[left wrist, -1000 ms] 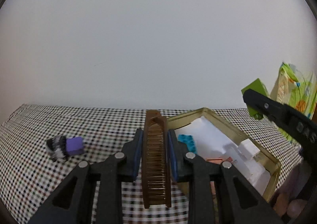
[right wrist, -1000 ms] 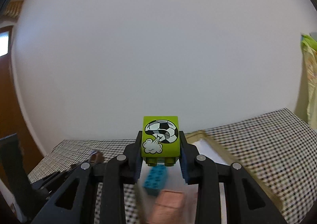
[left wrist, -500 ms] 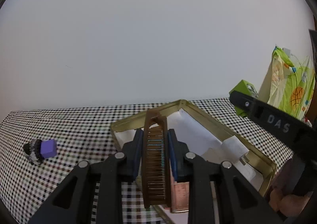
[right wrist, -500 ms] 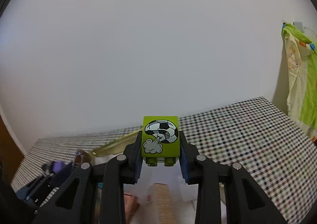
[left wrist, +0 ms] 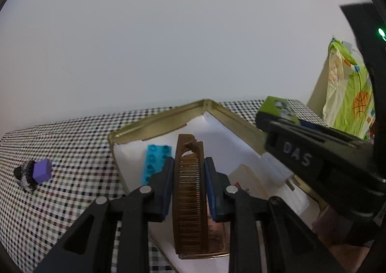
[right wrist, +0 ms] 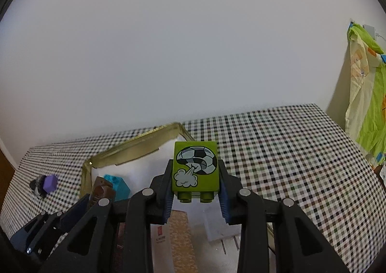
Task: Organize rigid objects
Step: 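Carry the brown comb and green brick over the gold tray with both grippers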
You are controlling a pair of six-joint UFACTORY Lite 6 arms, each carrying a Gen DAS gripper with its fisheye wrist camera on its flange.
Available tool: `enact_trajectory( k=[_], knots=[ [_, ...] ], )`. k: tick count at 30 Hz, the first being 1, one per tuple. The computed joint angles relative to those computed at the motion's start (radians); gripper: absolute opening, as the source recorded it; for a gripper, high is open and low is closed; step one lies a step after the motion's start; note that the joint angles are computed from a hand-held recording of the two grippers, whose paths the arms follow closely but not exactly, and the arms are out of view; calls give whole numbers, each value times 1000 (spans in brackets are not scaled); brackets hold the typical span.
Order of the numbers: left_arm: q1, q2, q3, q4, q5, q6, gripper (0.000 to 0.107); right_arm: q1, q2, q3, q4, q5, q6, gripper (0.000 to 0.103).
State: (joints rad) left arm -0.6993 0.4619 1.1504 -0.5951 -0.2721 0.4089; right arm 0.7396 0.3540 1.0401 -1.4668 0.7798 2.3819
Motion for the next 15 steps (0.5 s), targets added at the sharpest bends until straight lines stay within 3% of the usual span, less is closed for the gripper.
enact_trajectory(
  k=[4, 15],
  knots=[
    [-18, 37, 31, -72, 29, 73, 23, -46, 13, -10, -43, -56, 25, 34],
    [-34, 63, 51, -188, 22, 193, 23, -53, -17, -29, -66, -83, 15, 34]
  ],
)
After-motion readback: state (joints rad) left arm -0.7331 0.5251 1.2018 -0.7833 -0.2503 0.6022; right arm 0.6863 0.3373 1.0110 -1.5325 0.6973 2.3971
